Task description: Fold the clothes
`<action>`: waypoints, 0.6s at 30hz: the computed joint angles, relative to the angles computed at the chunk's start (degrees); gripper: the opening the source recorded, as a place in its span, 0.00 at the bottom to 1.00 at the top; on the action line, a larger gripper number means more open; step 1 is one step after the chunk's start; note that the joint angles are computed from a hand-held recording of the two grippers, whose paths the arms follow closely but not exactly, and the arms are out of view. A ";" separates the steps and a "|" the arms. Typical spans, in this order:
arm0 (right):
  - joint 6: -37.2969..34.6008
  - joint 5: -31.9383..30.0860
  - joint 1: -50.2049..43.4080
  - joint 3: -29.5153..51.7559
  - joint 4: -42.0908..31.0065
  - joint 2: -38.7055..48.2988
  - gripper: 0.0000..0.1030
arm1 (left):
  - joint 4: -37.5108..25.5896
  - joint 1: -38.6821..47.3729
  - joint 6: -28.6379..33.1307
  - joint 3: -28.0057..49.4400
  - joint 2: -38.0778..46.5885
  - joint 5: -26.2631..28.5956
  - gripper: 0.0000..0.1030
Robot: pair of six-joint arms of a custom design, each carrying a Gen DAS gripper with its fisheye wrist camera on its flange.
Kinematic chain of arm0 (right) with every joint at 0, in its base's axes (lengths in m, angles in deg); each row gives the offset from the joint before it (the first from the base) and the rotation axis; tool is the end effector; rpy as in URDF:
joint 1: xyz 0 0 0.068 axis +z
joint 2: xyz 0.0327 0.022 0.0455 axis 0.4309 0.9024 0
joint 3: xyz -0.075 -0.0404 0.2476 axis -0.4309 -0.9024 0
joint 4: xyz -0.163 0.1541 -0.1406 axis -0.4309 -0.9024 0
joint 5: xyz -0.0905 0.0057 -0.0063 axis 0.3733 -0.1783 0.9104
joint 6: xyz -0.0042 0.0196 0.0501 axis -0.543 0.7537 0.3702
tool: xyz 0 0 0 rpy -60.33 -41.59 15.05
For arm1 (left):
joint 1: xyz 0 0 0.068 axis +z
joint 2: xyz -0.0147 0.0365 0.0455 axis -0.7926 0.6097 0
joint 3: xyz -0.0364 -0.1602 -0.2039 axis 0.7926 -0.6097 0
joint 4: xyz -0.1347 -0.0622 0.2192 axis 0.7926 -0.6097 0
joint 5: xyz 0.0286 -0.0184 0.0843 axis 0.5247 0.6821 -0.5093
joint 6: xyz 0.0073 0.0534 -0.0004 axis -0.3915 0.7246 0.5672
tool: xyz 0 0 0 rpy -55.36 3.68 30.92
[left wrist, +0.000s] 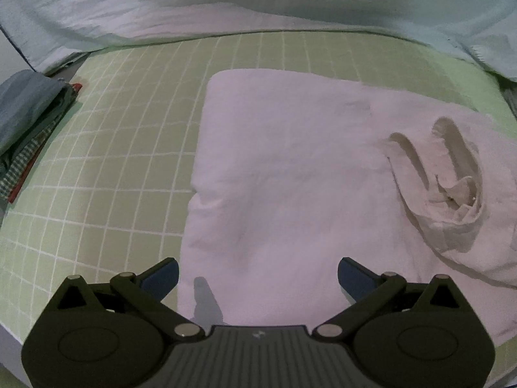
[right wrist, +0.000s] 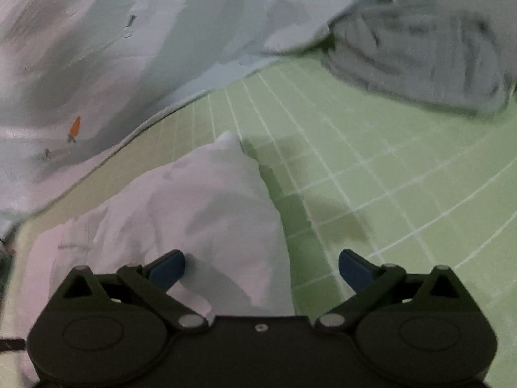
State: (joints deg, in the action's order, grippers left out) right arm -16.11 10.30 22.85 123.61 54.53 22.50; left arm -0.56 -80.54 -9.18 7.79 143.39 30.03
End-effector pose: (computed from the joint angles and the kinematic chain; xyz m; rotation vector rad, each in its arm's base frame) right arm 0.3188 -0.0048 0.0977 0.2826 2.4114 0.4547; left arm 0.2612 -0.1265 0.1966 -0.4078 2.7301 0.1848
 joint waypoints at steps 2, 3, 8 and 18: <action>1.07 -4.34 -1.78 1.36 1.08 3.16 1.00 | -0.79 0.06 -0.77 1.01 1.22 -0.04 1.00; 1.58 -6.23 -2.41 1.72 2.16 4.45 1.00 | -1.24 0.04 -1.20 1.59 1.85 -0.09 1.00; -0.74 -13.38 -3.83 6.64 1.31 9.34 1.00 | -2.80 0.46 -3.34 4.29 5.26 0.23 1.00; 6.10 -32.94 -7.27 17.59 -0.13 21.09 0.82 | -4.42 0.11 -5.95 7.72 9.34 0.24 1.00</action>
